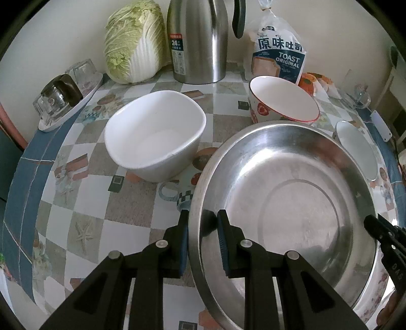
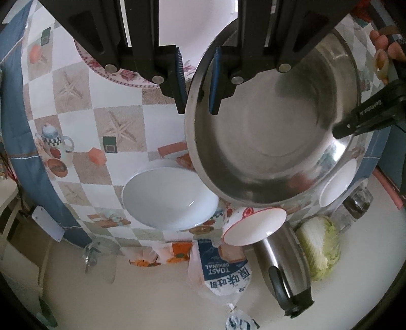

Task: Organize plates and bowls
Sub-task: 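Lower the steel basin onto the square plate and open both grippers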

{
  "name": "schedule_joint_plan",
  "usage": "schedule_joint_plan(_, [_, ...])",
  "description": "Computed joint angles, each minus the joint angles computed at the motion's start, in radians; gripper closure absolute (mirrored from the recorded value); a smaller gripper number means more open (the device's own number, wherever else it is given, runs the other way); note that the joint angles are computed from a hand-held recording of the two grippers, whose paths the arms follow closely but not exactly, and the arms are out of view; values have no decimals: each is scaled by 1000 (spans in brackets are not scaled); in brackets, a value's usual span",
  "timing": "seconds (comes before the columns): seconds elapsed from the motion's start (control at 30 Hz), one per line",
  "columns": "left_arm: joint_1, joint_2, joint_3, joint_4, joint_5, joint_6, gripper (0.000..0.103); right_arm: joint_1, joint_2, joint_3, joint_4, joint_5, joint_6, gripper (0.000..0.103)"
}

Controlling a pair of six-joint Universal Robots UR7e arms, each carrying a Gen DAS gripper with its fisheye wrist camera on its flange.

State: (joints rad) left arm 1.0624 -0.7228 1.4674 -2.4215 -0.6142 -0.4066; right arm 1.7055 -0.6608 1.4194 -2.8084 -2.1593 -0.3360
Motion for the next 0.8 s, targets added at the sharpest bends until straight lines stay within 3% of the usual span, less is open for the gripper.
schedule_joint_plan(0.43, [7,2,-7,-11,-17,2,80,6,8,2,-41,-11,-22,81])
schedule_joint_plan(0.7, [3,-27,15,7,-20,-61,59,10,3,-1,-36,-26,-9,80])
schedule_joint_plan(0.8, [-7,-35,25,0,-1,-70,45,16,5,3,-60,-39,-27,75])
